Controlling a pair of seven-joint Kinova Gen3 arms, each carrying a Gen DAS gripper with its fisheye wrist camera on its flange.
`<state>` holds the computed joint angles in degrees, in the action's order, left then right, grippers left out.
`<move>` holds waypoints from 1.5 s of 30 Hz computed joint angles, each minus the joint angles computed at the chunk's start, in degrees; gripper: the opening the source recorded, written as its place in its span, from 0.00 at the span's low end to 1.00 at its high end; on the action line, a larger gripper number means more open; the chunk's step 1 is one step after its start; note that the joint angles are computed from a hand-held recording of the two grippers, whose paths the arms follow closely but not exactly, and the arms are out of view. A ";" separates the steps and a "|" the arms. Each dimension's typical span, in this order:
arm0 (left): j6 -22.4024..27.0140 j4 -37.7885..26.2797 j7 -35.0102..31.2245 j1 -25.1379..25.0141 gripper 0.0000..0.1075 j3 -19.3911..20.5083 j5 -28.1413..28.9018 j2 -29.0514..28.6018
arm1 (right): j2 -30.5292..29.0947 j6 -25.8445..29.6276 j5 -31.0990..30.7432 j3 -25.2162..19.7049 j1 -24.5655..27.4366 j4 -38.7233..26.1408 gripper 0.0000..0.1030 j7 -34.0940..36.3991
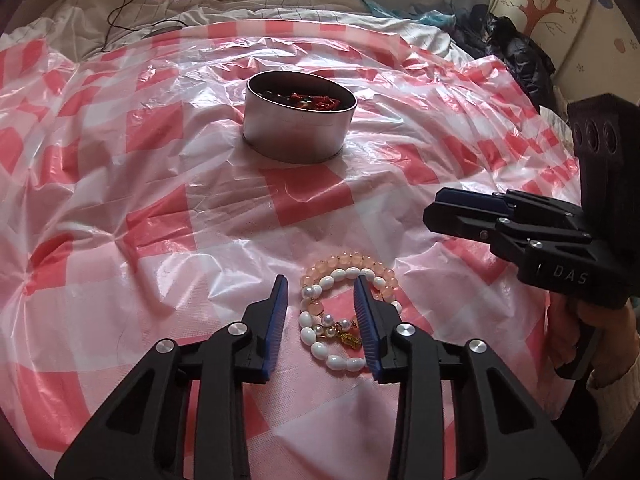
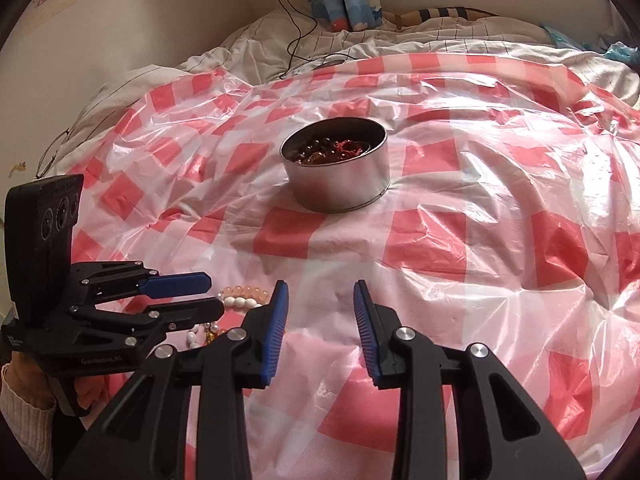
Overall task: Organize jewelry
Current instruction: 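Close the left gripper on the peach bead bracelet with pearls, then close the right gripper on the white pearl bracelet while left holds the peach beads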
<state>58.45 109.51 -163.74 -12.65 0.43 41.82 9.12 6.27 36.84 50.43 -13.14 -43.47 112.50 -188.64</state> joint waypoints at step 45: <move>2.18 -4.06 3.98 -5.64 0.06 -0.24 3.83 3.55 | 6.46 3.35 -3.48 4.71 -8.12 -6.97 0.08 15.24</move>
